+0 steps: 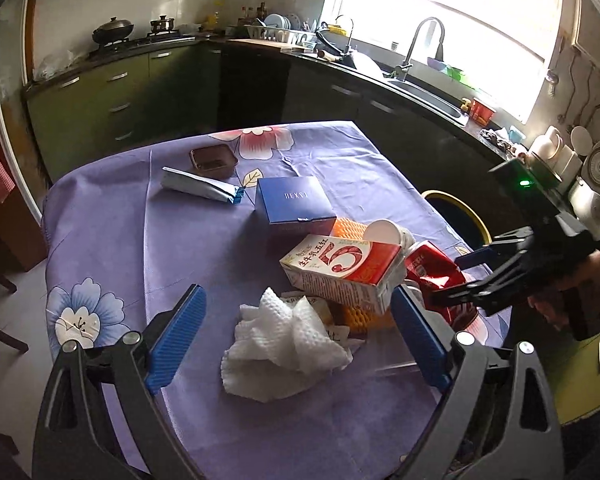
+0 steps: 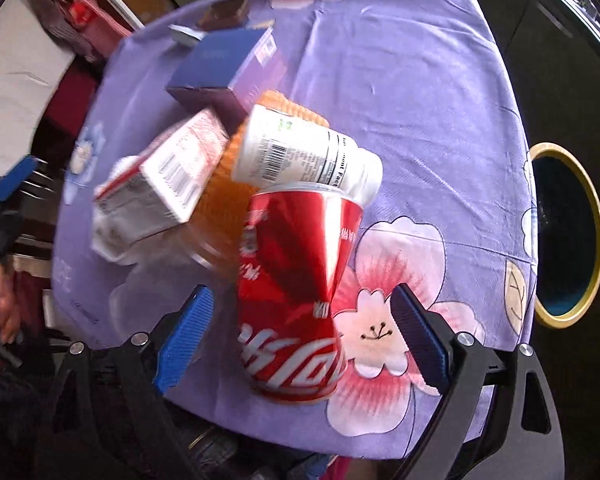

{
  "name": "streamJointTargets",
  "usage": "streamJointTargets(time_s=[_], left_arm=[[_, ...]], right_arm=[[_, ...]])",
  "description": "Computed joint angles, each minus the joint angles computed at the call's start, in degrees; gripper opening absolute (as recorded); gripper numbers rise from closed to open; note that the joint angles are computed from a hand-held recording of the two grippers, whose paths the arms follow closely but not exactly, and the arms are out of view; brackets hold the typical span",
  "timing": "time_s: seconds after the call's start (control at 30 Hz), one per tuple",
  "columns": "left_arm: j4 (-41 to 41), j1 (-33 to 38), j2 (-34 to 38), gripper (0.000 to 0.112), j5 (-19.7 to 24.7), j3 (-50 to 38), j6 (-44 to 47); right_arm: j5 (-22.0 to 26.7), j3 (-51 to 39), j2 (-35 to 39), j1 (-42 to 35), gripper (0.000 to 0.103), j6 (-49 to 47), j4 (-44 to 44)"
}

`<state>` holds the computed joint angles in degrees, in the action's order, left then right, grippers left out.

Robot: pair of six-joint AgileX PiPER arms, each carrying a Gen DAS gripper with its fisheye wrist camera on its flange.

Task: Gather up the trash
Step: 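Grasp the red Coca-Cola can with the right gripper and lift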

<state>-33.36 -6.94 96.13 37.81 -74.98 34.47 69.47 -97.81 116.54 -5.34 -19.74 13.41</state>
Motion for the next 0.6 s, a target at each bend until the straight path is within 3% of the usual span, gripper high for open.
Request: streamJointTargets(time_s=[0.1, 0.23, 0.3, 0.33, 0.6], left_arm=[[-0.55, -0.03, 0.22, 0.089, -0.06, 0.37, 0.81], [-0.8, 0.11, 0.63, 0.089, -0.07, 0.77, 1.54], [-0.65, 0.17, 1.05, 0.089, 0.17, 0.46, 1.32], [-0.58, 0.21, 1.18, 0.089, 0.21, 0.45, 1.26], [0.75, -0.12, 2.44, 0.089, 0.61, -0.78, -0.24]], right_arm=[[-0.09, -2.08, 2.82, 1.52, 0.076, 2.8, -3.59], [-0.54, -3.14, 5.22, 2.87, 0.074, 3.52, -4.71], [-0.99, -3.06, 5.74, 3.22, 0.055, 3.31, -4.81], [-0.9, -3.24, 6.02, 3.35, 0.051, 3.28, -5.25], [-2.79, 1.64, 2.35, 1.61, 0.05, -1.21, -2.65]])
